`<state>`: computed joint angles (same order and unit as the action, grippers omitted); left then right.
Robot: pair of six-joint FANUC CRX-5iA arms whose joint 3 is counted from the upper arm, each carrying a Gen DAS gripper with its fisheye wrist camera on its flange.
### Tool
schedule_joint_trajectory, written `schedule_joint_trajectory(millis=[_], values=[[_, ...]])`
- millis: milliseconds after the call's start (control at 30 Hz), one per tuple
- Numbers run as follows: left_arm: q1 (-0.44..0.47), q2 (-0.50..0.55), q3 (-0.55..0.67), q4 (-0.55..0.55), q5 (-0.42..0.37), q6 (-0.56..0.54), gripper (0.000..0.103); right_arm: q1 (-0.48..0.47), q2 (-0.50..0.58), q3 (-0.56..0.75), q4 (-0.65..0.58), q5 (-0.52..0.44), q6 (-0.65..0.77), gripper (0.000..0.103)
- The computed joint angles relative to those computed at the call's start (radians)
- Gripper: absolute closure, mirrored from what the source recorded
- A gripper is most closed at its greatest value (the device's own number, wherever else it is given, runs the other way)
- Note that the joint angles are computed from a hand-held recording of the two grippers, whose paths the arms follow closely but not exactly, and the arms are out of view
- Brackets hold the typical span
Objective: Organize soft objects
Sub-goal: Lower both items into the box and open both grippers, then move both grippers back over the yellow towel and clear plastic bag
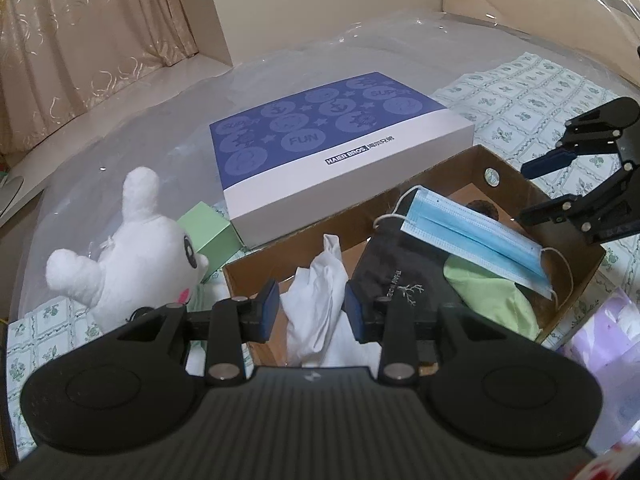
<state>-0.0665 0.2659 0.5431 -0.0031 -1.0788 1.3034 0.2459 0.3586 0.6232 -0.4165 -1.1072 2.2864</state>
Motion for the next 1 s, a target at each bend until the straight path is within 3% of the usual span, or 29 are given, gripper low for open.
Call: schedule_joint_trajectory(millis=[400, 767, 1000], values=[[0.005, -0.096, -0.044, 0.000, 0.003, 0.034, 0.070, -0.041, -0.105, -0.067, -0.058, -0.049, 0.009, 0.056], [0.091, -0.354, -0.246, 0.060, 0.021, 0.079, 0.070, -0.113, -0.282, -0.198, -0.190, -0.092, 0.050, 0.056], [0.128, -0.552, -0.381, 0.011, 0.004, 0.106, 0.068, -0.142, -0.389, -0.284, -0.230, -0.132, 0.049, 0.056]])
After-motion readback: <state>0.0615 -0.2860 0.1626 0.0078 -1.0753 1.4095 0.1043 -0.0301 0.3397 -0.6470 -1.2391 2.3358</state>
